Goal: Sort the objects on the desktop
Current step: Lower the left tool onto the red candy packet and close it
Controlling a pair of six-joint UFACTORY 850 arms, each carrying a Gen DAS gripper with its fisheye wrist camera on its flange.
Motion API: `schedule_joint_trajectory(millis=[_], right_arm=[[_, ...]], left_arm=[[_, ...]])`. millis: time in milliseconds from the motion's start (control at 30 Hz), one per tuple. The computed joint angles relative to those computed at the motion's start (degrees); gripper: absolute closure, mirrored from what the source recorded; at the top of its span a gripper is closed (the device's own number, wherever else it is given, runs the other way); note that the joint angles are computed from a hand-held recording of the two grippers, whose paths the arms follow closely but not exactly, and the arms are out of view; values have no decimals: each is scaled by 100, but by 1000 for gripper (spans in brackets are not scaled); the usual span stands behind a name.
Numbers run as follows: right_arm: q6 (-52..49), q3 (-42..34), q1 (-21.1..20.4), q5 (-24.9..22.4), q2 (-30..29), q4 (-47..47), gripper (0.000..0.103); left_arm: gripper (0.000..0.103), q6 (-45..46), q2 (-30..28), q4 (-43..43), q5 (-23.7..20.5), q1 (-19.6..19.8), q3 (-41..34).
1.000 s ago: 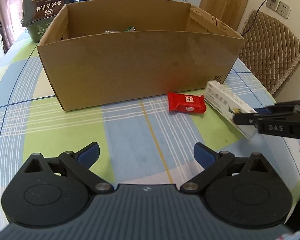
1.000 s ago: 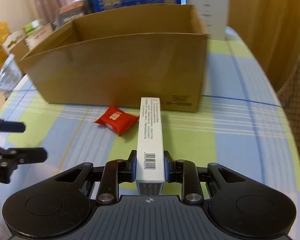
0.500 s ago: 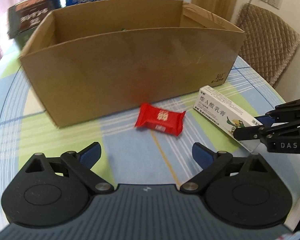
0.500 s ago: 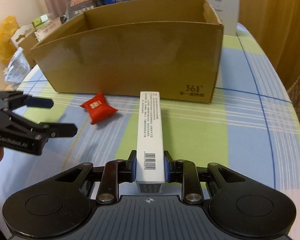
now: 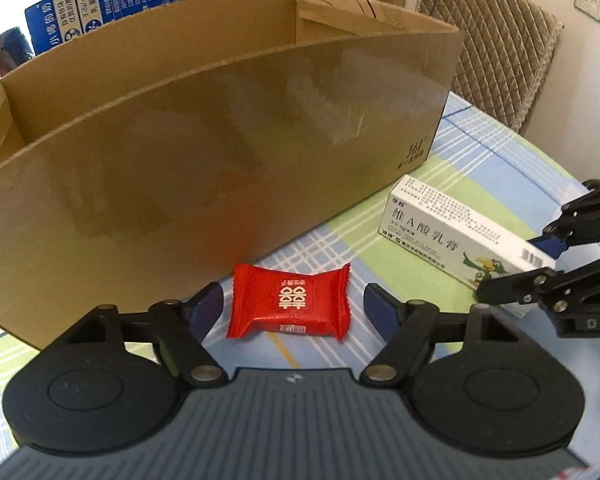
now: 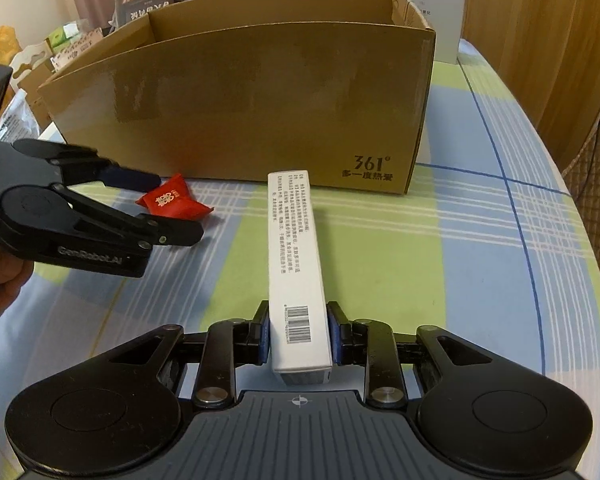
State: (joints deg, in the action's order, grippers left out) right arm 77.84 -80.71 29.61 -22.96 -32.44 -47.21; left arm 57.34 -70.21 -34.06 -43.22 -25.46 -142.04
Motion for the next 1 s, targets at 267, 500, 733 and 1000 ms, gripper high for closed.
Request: schedule_joint_trajectory(millis=[267, 500, 733, 1000], right_arm=[[133, 22, 19, -5, 0, -51, 78], [624, 360, 237, 24, 258, -147, 79], [1627, 587, 437, 148, 367, -825, 64], [1962, 583, 478, -112, 349, -1198, 54]], left_arm=[[59, 72, 725, -146, 408, -5, 1280], [60, -479, 2062, 255, 1210, -89, 3378], [40, -823, 2871, 111, 1567, -14, 4586], [37, -61, 2931, -833, 1737, 78, 4759]])
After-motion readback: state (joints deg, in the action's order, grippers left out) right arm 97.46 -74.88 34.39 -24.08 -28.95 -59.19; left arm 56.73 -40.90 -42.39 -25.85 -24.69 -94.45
